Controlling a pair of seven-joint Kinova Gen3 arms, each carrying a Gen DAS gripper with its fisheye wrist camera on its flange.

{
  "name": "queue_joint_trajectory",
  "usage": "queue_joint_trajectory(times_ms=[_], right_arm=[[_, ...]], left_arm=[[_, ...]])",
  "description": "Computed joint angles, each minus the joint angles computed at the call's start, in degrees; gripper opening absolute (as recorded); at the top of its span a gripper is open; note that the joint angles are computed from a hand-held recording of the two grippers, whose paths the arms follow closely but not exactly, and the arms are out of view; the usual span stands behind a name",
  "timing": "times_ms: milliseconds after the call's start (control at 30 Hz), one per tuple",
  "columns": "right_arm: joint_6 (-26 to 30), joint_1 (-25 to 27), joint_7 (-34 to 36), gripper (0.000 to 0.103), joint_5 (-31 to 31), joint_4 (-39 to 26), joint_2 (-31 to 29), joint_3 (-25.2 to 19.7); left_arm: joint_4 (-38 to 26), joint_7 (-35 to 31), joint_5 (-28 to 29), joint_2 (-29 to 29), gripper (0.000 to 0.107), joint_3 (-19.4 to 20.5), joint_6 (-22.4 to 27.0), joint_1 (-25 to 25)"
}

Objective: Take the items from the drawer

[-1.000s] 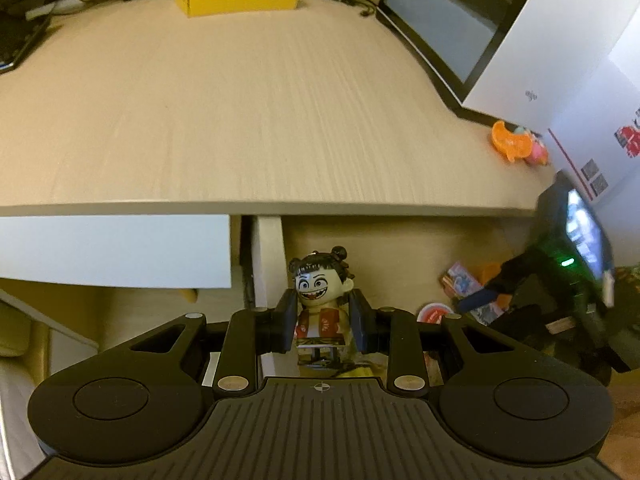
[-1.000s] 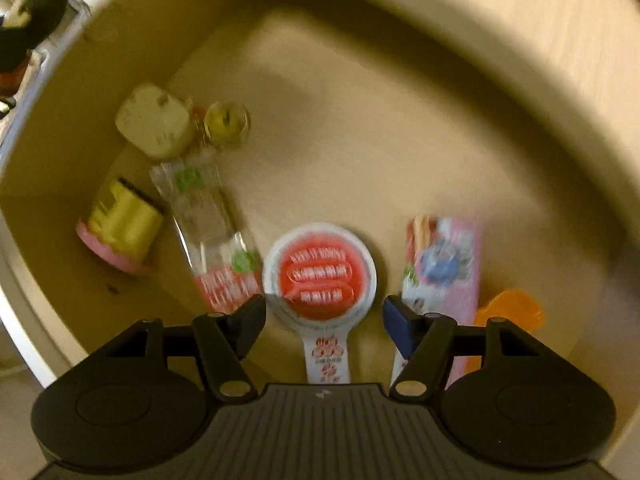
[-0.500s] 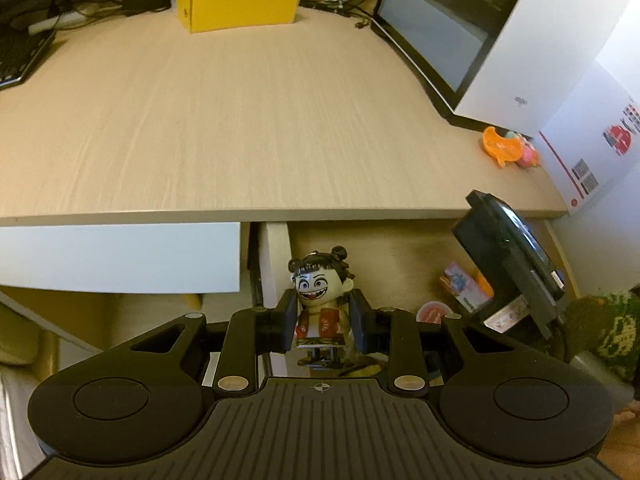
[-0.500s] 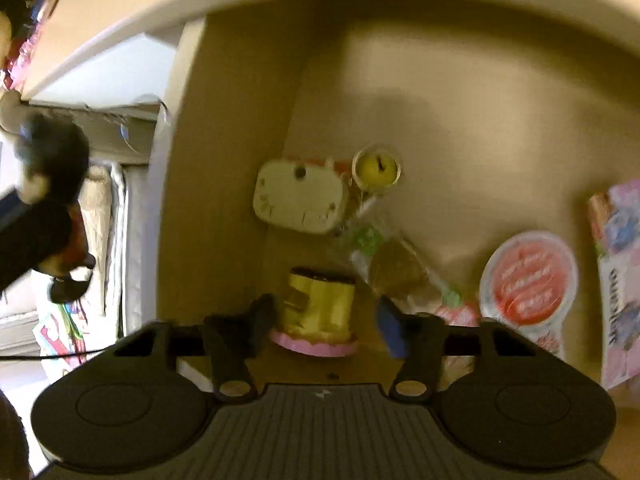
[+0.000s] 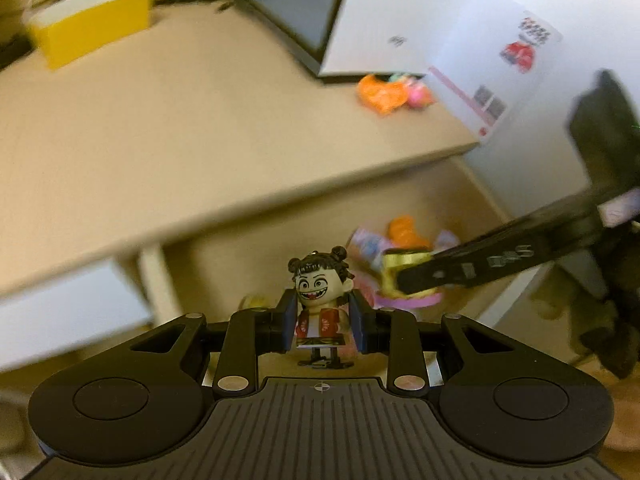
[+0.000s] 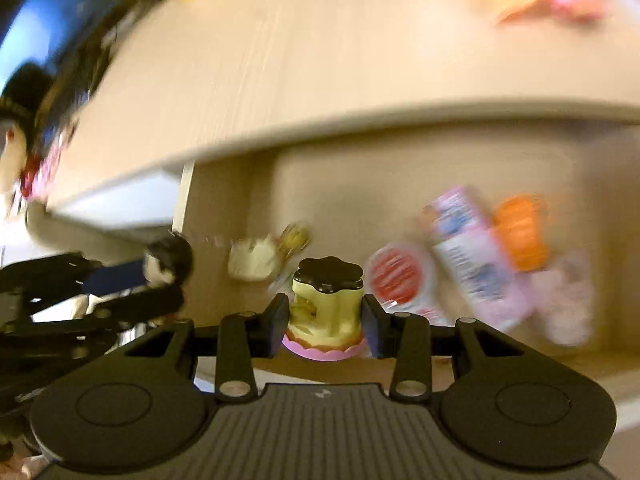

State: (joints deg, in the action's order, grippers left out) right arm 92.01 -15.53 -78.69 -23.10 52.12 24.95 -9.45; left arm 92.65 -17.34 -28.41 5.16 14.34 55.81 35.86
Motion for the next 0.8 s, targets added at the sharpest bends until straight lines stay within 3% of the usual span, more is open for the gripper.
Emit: queue_joint_trajectory(times_ms=[133, 267, 400, 500, 567, 700, 800], right_arm=[[-9.32, 1.03, 2.25, 0.039, -3.39, 5.31, -2.88, 4.25], [-16.41, 4.06, 2.31, 0.039, -0.89, 7.54, -5.45, 1.46], [-20.04, 3.73, 2.17, 0.039, 0.84, 8.24, -5.08, 1.65], [-22.67, 2.63, 2.7, 0.037, 3.5, 9.37, -5.13, 1.79], [-23.5, 2.49, 3.13, 0.027, 4.35, 9.93, -5.55, 1.72], [-26.36, 3.4, 5.47, 0.027, 2.94, 9.87, -4.85, 0.82], [-25.16, 3.97, 8.65, 0.027, 2.53, 7.4, -2.62, 0.22]], left_arm=[[-4.48, -3.44, -5.11, 3.43, 0.031, -2.14, -3.95, -1.1], [-8.65, -0.55, -14.04, 9.82, 0.031, -7.63, -7.69, 0.95], [-11.71, 0.21, -15.21, 15.87, 0.032, -11.52, -11.81, 1.17], [-16.58, -5.3, -13.06, 20.59, 0.032, -11.86, -7.62, 1.32], [-18.22, -7.47, -12.26, 22.15, 0.034, -13.49, -5.39, 2.95], [-14.92, -3.26, -12.23, 19.7, 0.034, -16.24, -7.59, 4.83], [-13.6, 1.99, -14.68, 17.44, 0.034, -17.64, -5.41, 6.49]])
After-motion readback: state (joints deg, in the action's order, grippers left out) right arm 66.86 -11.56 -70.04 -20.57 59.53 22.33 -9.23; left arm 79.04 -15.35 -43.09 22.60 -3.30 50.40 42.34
